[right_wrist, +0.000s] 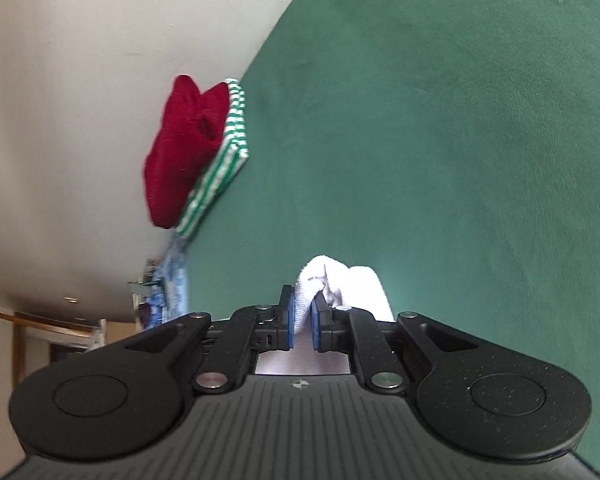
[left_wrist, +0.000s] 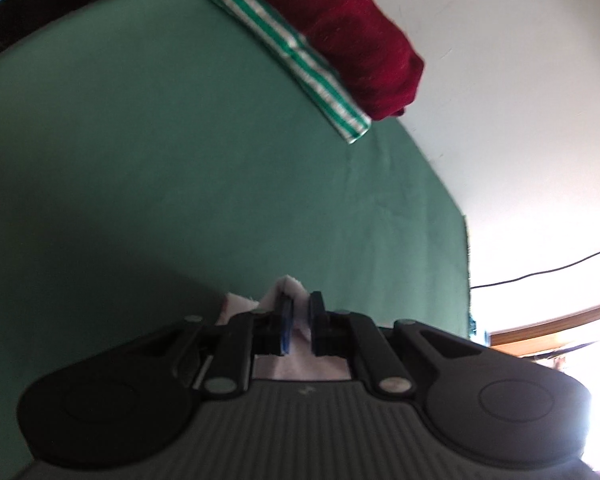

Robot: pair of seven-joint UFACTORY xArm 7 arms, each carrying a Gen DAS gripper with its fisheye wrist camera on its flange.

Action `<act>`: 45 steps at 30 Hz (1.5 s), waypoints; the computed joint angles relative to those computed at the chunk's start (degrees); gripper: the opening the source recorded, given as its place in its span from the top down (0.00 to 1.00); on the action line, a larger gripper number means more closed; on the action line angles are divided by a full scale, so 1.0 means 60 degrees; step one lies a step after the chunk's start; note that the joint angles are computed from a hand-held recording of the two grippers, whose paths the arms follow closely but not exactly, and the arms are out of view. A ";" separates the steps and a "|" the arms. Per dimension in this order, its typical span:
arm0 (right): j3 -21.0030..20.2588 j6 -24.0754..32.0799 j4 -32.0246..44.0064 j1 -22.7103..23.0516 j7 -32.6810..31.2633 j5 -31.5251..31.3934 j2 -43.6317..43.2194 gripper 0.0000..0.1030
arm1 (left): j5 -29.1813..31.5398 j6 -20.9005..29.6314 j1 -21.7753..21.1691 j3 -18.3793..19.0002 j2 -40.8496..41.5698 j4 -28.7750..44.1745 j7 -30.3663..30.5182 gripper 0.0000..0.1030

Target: Fold clothes

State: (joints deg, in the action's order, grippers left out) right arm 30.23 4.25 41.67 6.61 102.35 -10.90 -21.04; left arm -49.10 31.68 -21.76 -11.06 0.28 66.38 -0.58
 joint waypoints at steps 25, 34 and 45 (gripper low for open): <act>0.0207 0.6070 0.1731 0.2266 -0.2077 -0.1539 -0.1449 0.96 | 0.2593 0.0904 -0.0522 0.0393 -0.2641 -0.2020 0.0606 0.62; 0.0583 0.7266 0.1631 0.2120 -0.0372 -0.1842 -0.1260 1.00 | 0.5128 -0.0282 -0.0563 -0.0121 -0.1840 -0.1573 -0.0455 0.88; 0.0900 0.5341 0.3168 0.1073 -0.0489 -0.6270 0.1780 0.78 | 0.5913 -0.0819 -0.0504 -0.0095 -0.0174 -0.0192 -0.0072 0.89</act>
